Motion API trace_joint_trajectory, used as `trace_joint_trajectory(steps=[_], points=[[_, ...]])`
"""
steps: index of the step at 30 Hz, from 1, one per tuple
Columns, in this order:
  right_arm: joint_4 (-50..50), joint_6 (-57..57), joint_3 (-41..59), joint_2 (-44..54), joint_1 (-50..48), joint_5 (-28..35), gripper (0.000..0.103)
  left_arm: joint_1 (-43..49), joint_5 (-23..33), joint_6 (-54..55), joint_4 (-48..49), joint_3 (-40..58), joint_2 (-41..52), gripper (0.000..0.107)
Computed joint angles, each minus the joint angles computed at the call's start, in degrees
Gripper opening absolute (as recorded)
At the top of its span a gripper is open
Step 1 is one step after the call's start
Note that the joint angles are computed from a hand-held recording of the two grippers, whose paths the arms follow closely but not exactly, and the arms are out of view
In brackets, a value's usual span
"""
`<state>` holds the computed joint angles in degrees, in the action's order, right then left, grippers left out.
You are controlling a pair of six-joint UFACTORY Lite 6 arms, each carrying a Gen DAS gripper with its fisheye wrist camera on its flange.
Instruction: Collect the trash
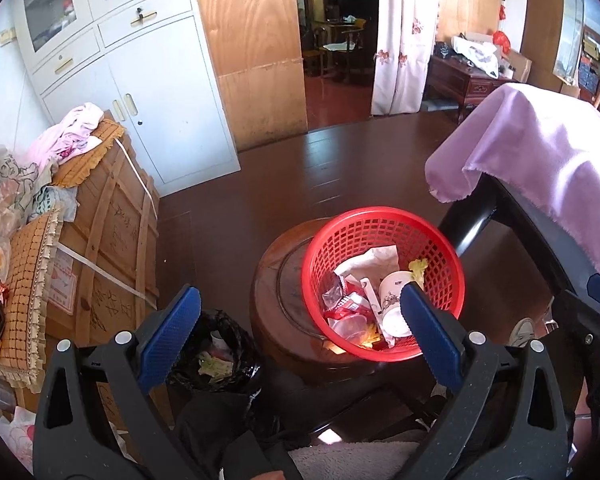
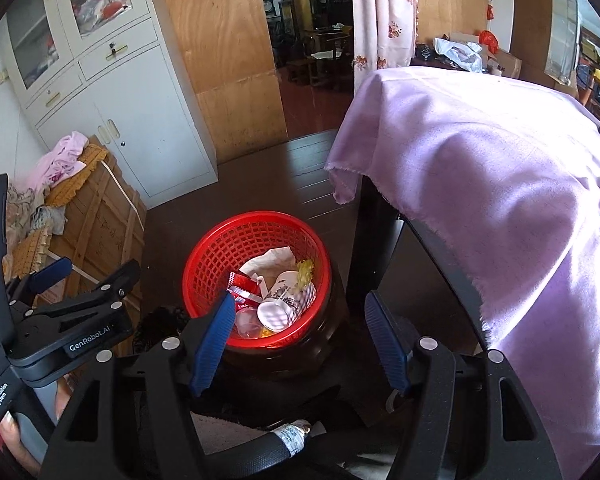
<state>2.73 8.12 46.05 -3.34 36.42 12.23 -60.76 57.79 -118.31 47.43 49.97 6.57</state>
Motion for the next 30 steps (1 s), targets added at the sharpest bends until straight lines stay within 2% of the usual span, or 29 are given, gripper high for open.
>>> trace_joint_trajectory(steps=[12,17,30], points=[[7.82,-7.53,-0.10,1.03,-0.38,-0.10,0.068,0.61,-1.72,-0.61,-0.22,-0.95,-0.73,0.096],[6.68,-6.25,-0.62,0.60,0.05,-0.38,0.071,0.54,-1.33,0.19,-0.61,-0.14,-0.19,0.096],[5.96,-5.34,-1.60,-0.17,0.57,-0.89,0.072,-0.77,1.09,0.76,-0.31,1.39,0.34,0.096]])
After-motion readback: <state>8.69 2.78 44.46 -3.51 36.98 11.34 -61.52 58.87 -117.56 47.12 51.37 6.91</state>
